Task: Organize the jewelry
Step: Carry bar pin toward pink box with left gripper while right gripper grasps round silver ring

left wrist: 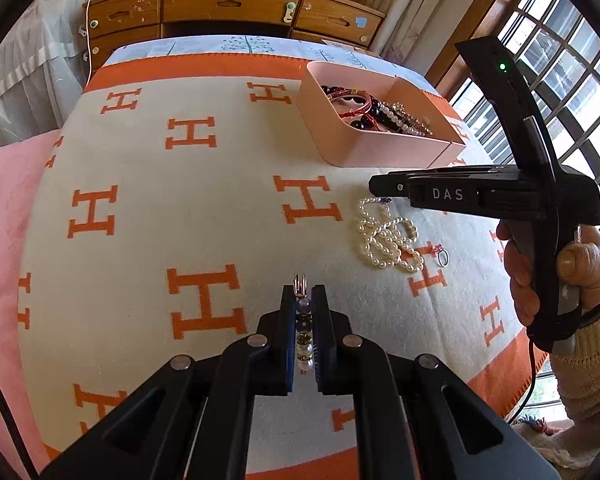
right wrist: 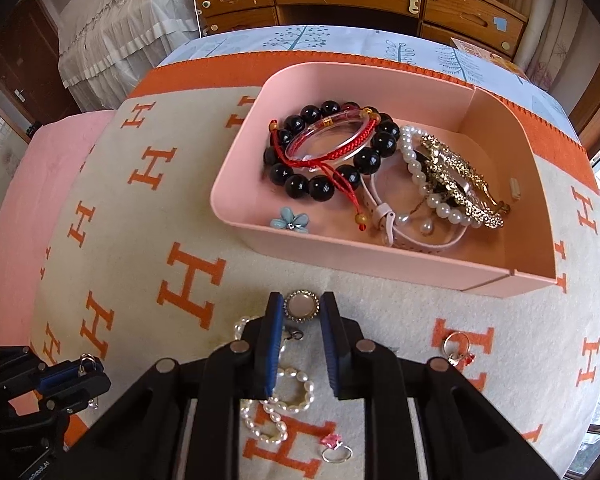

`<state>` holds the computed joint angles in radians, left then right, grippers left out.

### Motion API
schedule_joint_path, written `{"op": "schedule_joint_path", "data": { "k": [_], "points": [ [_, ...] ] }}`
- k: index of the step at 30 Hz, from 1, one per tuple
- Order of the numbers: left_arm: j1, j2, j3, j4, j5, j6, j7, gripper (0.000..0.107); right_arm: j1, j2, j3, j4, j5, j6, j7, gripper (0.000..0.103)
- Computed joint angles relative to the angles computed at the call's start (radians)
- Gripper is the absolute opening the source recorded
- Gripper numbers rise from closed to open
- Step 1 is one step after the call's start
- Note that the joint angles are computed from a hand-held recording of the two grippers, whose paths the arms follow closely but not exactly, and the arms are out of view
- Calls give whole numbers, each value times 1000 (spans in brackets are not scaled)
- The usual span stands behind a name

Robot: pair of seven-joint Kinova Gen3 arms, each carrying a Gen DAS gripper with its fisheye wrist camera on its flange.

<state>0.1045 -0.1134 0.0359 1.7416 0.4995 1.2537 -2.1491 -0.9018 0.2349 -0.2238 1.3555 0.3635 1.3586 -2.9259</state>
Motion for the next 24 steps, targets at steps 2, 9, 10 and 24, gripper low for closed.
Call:
{"op": "schedule_joint_path", "data": {
  "k": [2,9,10,24],
  "points": [
    [2,-1,2,-15,3,7,4,5,4,-14,-3,14,-11,-20,-5,18],
    [29,-3,33,-113,-33,33,61,5,-6,-111,-47,7,19,4,-35,18],
    [35,-2,39,-136,-42,36,73,5,-13,-121,-56,-14,39,36,-40,18],
    [186,172,162,-612,-264,83,352,5,-12,-168,-78,-334,263,347,71,19]
  ]
}}
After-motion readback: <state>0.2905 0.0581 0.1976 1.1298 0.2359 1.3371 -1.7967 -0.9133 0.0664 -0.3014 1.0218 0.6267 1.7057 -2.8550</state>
